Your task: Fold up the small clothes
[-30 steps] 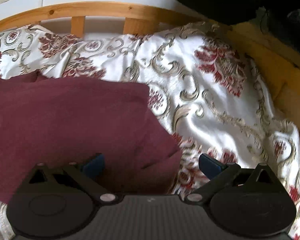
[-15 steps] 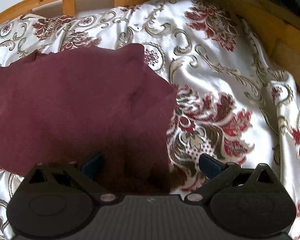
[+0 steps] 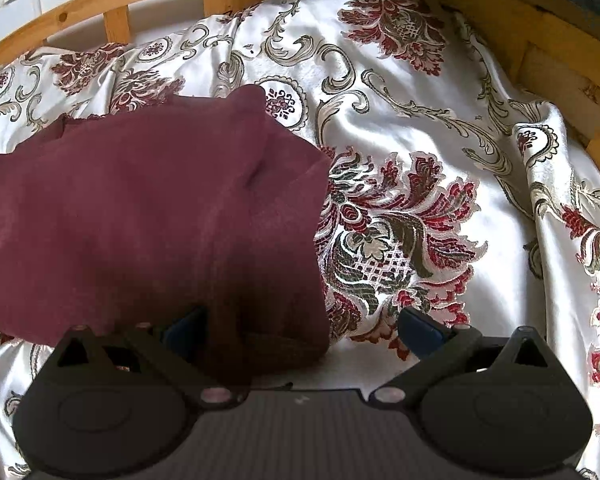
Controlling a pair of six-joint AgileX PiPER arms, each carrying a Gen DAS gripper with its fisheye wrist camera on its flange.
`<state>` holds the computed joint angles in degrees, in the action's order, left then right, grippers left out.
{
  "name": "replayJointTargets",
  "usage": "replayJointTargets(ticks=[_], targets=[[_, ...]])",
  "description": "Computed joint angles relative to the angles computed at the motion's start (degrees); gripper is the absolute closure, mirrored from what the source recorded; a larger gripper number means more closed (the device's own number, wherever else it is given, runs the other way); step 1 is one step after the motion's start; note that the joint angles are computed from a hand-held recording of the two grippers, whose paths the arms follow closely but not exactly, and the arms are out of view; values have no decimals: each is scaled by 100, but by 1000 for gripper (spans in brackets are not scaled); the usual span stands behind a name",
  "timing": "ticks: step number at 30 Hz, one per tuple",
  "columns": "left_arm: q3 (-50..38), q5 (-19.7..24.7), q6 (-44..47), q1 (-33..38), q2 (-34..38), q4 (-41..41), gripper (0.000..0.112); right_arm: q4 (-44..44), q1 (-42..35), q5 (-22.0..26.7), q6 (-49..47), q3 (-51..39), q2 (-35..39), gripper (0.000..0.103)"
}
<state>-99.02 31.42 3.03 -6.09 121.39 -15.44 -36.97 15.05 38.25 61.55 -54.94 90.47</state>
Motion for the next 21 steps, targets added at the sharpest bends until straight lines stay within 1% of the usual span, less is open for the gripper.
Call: replayJointTargets(ticks=[5, 9, 12, 14, 18, 20, 21], targets=[[-82, 93, -119, 9, 44, 71, 10, -104, 51, 55, 110, -33, 10, 0], [-233, 247, -285, 27, 125, 146, 10, -917, 386, 291, 720, -71, 23, 0], [-405, 420, -461, 37, 223, 222, 10, -1708, 671, 288, 1275, -73, 64, 0], [-516, 534, -592, 33, 291, 315, 10, -2313, 830, 157, 1664, -10, 76, 0], [-838, 820, -812, 17, 484, 484, 10, -3627, 1028, -375, 2622, 211, 24, 0], [-1117, 1052, -824, 42, 652, 462, 10, -4063, 1091, -673, 2910, 257, 15, 0], [-1383, 1260, -714, 99, 812, 307, 10, -4185, 1105, -792, 2976, 264, 26, 0]])
